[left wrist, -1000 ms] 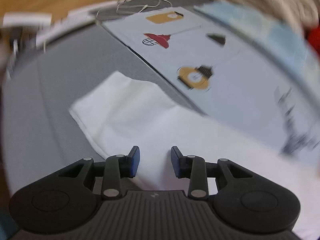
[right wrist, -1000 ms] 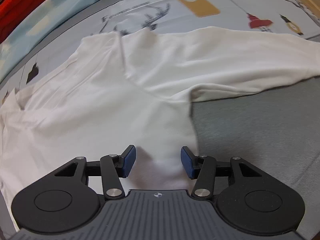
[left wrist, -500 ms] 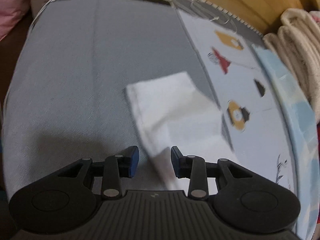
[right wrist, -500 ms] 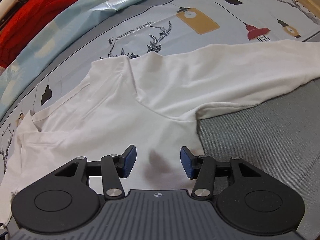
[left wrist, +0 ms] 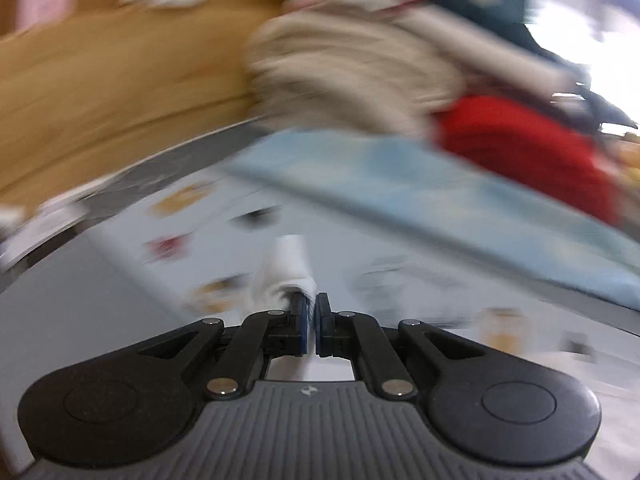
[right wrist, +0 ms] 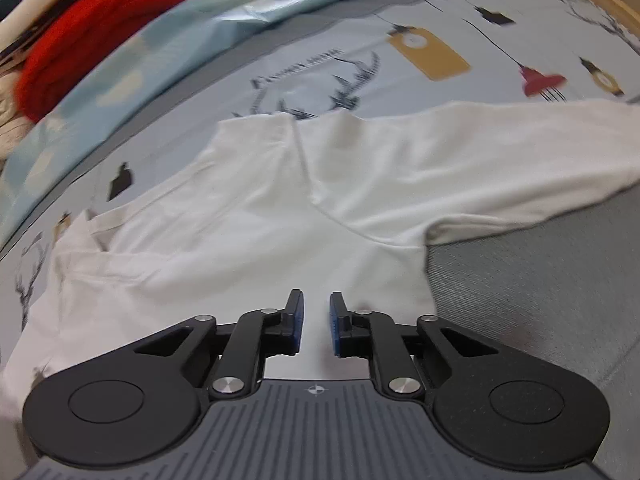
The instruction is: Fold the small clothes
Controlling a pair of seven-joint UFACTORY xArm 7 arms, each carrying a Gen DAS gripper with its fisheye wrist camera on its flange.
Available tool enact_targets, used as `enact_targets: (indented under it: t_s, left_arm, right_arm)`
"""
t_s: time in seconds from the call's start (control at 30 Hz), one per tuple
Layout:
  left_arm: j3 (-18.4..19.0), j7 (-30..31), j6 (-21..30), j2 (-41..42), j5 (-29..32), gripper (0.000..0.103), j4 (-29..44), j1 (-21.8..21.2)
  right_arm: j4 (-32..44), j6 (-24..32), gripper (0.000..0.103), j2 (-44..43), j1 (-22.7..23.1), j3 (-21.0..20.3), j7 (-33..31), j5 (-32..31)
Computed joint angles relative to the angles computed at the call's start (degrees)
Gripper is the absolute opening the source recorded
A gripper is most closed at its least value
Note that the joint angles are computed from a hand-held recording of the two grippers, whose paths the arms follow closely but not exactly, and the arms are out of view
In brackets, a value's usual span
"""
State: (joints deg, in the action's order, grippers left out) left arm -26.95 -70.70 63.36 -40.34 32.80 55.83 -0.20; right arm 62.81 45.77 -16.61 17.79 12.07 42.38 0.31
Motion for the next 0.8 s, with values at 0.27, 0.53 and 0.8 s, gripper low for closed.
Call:
enact_targets:
  t_s: [0.27,0.53,0.8]
  left_arm:
    - [-8.8,-3.9,-31.1,28.2,-2.9,0.005,12.9,-7.2]
    - [-0.5,-4.3,-23.7,35.0,-3.5,0.020,17.8,-16.4]
    - [8.7,-3.5,-6.7,29.3,-7.9,0.020,13.5,-18.6]
  right_arm:
    - [-1.2,-0.6,0.013,-2.0,1.2,-0.2,-2.9,2.4]
    - [-1.4,-0.5,0.014,-1.2,2.0,0.1,-2.4,4.8]
    - [0.6,-6.5,0.026,4.3,4.6,1.1,-3.6,7.3]
